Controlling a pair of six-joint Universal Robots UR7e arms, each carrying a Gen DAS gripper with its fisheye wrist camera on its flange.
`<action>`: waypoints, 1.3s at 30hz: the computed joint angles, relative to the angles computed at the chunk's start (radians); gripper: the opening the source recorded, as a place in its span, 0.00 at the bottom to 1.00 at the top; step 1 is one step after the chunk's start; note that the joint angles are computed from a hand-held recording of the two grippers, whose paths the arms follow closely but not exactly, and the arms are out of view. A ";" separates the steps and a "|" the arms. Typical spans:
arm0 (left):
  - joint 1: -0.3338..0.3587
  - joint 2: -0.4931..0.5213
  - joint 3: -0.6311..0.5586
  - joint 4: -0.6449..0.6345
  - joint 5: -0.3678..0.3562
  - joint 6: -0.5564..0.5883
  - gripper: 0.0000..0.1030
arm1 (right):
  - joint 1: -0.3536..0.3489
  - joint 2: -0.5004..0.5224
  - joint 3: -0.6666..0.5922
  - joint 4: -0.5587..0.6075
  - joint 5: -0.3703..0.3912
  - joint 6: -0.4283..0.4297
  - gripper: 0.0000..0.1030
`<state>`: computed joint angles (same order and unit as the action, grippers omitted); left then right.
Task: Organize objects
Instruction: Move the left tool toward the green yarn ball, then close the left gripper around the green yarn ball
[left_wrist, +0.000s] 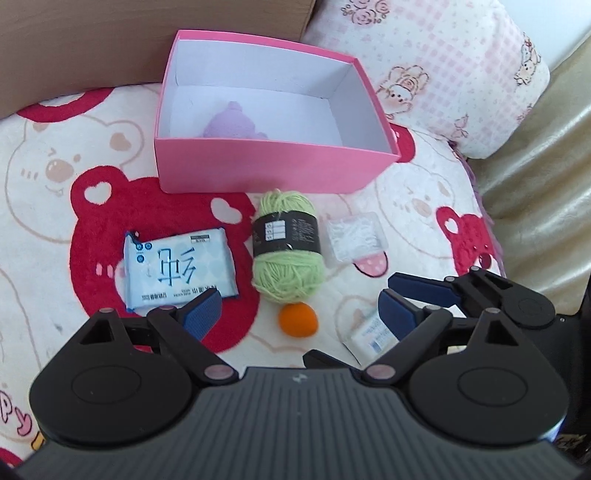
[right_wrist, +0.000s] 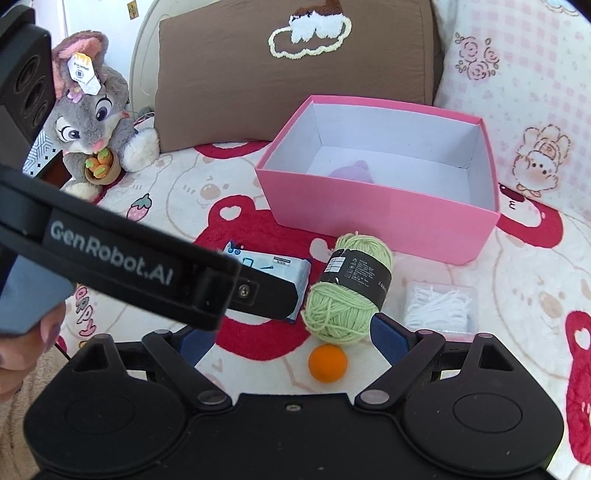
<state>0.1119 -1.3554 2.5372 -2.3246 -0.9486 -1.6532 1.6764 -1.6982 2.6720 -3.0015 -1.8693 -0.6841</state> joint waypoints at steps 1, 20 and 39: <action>0.010 0.000 0.012 -0.027 0.000 0.005 0.89 | -0.002 0.025 -0.004 -0.017 -0.006 -0.003 0.90; 0.132 0.175 0.102 -0.384 0.100 0.142 0.83 | -0.204 0.283 -0.001 -0.307 0.075 -0.008 0.90; 0.270 0.395 0.117 -0.820 0.075 0.368 0.61 | -0.231 0.425 -0.033 -0.402 0.063 0.002 0.89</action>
<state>0.3818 -0.9604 2.6546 -3.1449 -0.8734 -1.2855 1.4451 -1.2729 2.6393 -3.4032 -1.8060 -0.6818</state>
